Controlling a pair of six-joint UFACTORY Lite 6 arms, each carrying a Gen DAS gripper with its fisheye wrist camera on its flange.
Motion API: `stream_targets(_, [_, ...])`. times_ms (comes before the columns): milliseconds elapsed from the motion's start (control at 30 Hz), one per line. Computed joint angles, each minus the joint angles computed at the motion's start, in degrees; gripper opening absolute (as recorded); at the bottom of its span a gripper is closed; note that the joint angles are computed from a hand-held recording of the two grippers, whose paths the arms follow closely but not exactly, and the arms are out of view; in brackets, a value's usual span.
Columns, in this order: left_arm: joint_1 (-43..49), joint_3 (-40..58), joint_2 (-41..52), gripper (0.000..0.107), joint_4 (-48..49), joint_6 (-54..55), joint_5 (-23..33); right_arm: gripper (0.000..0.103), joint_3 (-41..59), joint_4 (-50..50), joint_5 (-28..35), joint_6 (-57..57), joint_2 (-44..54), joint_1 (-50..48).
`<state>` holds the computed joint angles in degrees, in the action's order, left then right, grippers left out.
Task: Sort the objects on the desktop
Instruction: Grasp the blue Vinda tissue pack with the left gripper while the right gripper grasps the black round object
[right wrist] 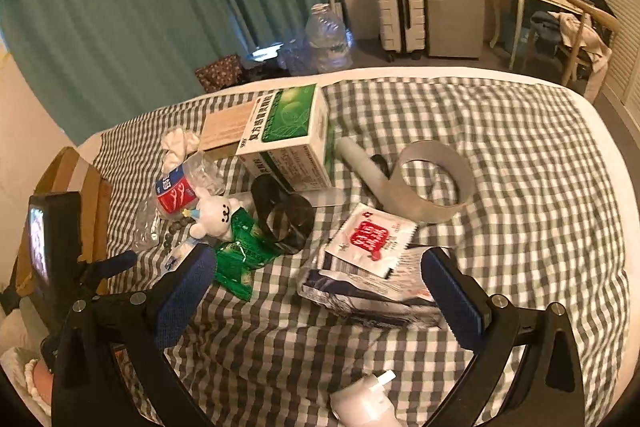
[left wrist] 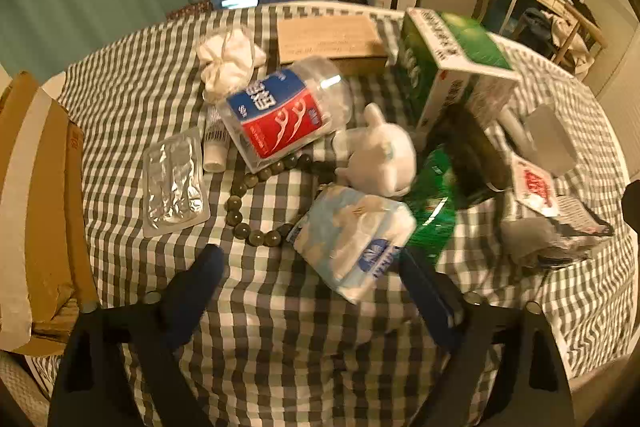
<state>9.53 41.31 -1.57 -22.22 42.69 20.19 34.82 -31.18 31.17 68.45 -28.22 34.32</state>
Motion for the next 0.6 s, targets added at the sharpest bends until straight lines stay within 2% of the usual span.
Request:
stream_targets(133, [0.4,2.0,2.5,0.091,-1.5,1.0,0.4,0.102,4.1,-2.0,-3.7,-2.3,8.6,0.1])
stream_targets(200, [0.2,2.5,3.3,0.089,-1.8,1.8,-0.1,0.094,6.8,-1.0,-6.1,-5.3,13.6,-0.4])
stream_targets(233, [-0.3,3.1,4.1,0.086,0.1,0.3,-0.4,0.092,8.5,-0.6,-6.9,-6.9,16.4,-0.8])
stream_targets(267, [-0.6,3.7,5.1,0.076,2.8,-1.9,-0.8,0.087,10.6,0.1,-7.3,-8.5,19.7,-1.2])
stream_targets(333, [-0.9,5.2,7.5,0.07,7.4,-6.0,-0.9,0.076,13.3,1.4,-8.6,-10.3,24.4,-2.2])
stream_targets(400, [-0.1,6.4,9.7,0.07,8.0,-6.9,-0.3,0.064,15.8,7.4,-10.3,-16.4,29.1,-4.7])
stream_targets(433, [0.3,6.8,10.4,0.07,7.5,-6.5,-0.2,0.062,16.7,10.7,-11.0,-19.6,30.9,-5.8])
stream_targets(500, [1.0,8.4,12.8,0.07,6.9,-6.2,-0.1,0.06,18.2,17.2,-12.2,-25.2,34.1,-7.5])
stream_targets(600, [1.7,10.5,15.2,0.07,3.1,-3.1,-0.4,0.06,19.2,19.8,-13.0,-27.4,36.6,-7.9])
